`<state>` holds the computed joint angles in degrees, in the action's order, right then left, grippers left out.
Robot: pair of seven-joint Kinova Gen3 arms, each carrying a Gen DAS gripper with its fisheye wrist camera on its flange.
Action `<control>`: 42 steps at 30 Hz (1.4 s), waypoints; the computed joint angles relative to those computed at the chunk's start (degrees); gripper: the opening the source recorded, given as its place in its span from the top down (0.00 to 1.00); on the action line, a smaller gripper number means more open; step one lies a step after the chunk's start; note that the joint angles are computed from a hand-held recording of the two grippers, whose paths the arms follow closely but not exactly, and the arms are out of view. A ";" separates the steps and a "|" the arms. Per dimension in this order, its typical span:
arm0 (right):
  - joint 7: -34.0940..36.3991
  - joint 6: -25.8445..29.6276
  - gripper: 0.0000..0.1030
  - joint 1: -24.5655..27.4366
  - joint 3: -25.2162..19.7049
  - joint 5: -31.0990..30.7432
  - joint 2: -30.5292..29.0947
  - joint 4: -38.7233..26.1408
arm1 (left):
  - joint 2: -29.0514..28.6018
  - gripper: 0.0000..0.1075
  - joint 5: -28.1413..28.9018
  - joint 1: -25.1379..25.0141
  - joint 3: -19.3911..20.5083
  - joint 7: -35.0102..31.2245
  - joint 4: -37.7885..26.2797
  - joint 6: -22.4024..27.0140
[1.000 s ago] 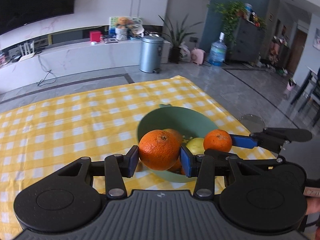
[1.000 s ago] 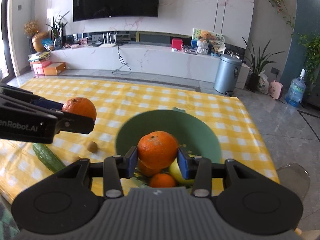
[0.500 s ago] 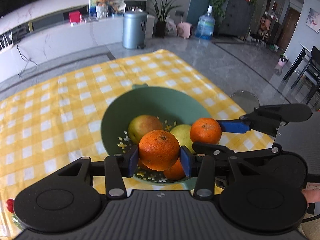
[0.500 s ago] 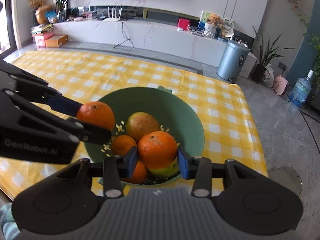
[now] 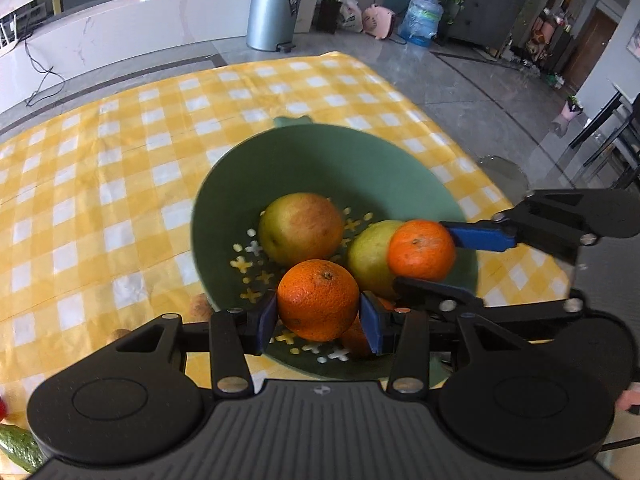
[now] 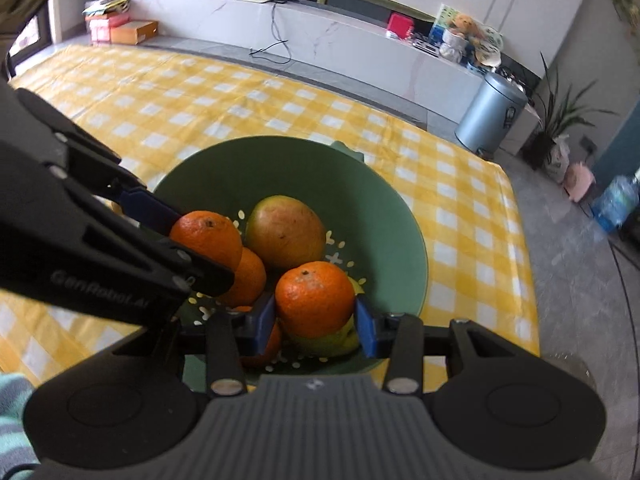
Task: Organize fruits
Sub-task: 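Lower the oranges into the colander and open both tools, then withdraw both tools from the colander toward the cucumber and kiwis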
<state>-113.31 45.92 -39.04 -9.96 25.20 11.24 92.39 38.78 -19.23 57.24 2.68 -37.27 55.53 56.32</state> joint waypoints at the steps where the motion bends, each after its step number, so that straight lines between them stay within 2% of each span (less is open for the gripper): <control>1: 0.57 0.03 0.61 0.23 -0.13 -0.52 0.03 -0.18 | -0.21 0.54 -0.96 -0.37 0.83 0.47 0.66 -0.46; 9: 2.18 1.16 0.61 0.03 -0.42 -1.86 0.27 -0.75 | 0.83 0.53 0.34 -0.02 0.39 -1.87 -1.41 0.81; 12: 2.48 1.90 0.61 -0.02 -0.44 -2.37 0.38 -1.14 | 0.64 0.48 0.17 0.42 -0.06 -1.37 -0.88 0.35; 16: 4.92 2.64 0.61 1.27 -0.79 -5.83 0.34 -1.57 | -0.31 0.32 -0.75 0.93 -0.45 -0.71 0.77 -1.90; 22: 5.82 4.38 0.61 1.56 -0.66 -7.77 0.77 -2.59 | -2.05 0.30 -2.89 2.37 -1.22 1.14 2.03 -2.90; 27: 4.95 8.57 0.60 1.37 -0.22 -9.64 2.40 -6.09 | -3.64 0.29 -6.91 4.99 -2.29 3.69 2.59 -0.79; 32: 3.66 12.31 0.60 0.89 0.25 -10.67 4.09 -9.30 | -3.19 0.29 -10.23 7.49 -2.48 5.33 -1.18 8.56; 34: 2.71 13.17 0.60 -0.21 0.46 -9.20 4.25 -9.66 | -3.71 0.29 -11.97 8.54 -2.56 5.91 -0.87 10.43; 37: 0.95 13.72 0.47 -1.60 0.65 -6.95 3.79 -9.74 | -5.14 0.29 -14.20 9.71 -2.36 7.55 0.90 11.82; 41: -1.00 14.80 0.46 -2.78 0.51 -4.72 2.98 -10.42 | -8.07 0.29 -17.48 10.88 -1.89 12.39 5.37 11.18; 42: -1.66 14.67 0.43 -3.02 0.46 -4.17 2.67 -10.41 | -8.76 0.29 -18.22 10.97 -1.58 13.50 6.38 10.95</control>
